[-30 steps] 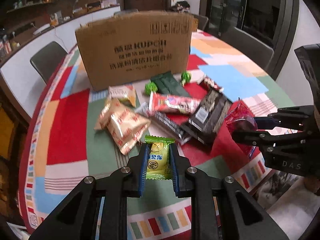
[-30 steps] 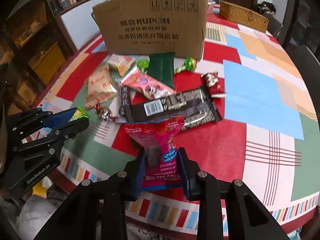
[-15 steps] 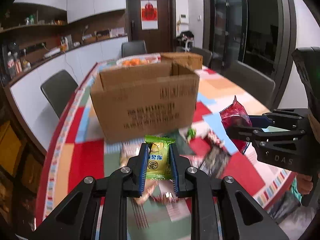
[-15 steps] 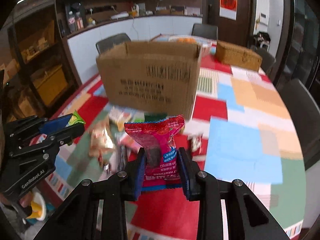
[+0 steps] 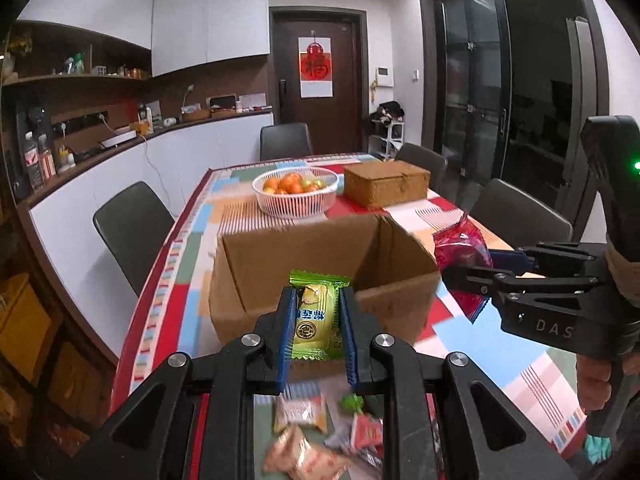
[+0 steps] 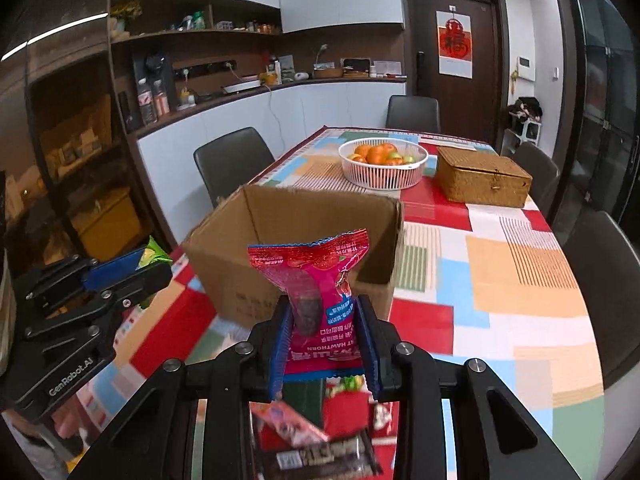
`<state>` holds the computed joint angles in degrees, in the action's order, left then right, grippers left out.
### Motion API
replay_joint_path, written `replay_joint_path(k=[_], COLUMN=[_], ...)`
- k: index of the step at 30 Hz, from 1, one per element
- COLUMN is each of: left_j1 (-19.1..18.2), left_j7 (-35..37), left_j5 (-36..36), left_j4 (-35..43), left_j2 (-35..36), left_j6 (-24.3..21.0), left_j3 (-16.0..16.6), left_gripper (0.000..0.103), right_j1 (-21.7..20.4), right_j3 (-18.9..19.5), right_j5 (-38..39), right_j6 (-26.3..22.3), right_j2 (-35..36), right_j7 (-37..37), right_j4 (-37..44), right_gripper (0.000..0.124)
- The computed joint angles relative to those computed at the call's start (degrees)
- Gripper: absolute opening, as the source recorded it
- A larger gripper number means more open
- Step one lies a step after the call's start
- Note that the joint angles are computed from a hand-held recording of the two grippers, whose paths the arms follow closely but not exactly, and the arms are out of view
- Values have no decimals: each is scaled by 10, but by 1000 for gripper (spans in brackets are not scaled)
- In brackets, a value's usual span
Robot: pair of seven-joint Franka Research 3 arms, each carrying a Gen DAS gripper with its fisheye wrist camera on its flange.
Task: Organize snacks
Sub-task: 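Carry both snacks over the cardboard box and open both grippers to drop them, then move both tools back down toward the remaining snacks on the table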
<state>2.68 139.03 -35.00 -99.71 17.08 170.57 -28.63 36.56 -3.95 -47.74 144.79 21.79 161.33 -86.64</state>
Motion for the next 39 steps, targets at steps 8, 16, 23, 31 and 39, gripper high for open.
replay_joint_path(k=[8,16,23,31,39], left_j1=[-73,-98,-97,-29,49], left_j7=[-165,-271,-306,-241,-100], left_j5=[171,258,280,248,101], left_j4=[166,323,313,100,-52], left_j2=[102,197,194,71,-31], left_j6=[-75,-187,-178,-49,19], left_j3=[81,100,103,46,-37], left_gripper=[22,22,51,62,66], right_j1=[-37,-54,-44,24,52], right_j3=[-2,-12,-36,-84,-70], right_j5=[116,244,281,155,20], right_j6=[14,-18,-38,5,7], right_j2=[68,154,187,106,33], right_j7=[-107,-210,-229,-135,-32], right_j4=[99,222,270,142,38], right_gripper=[32,32,49,55,60])
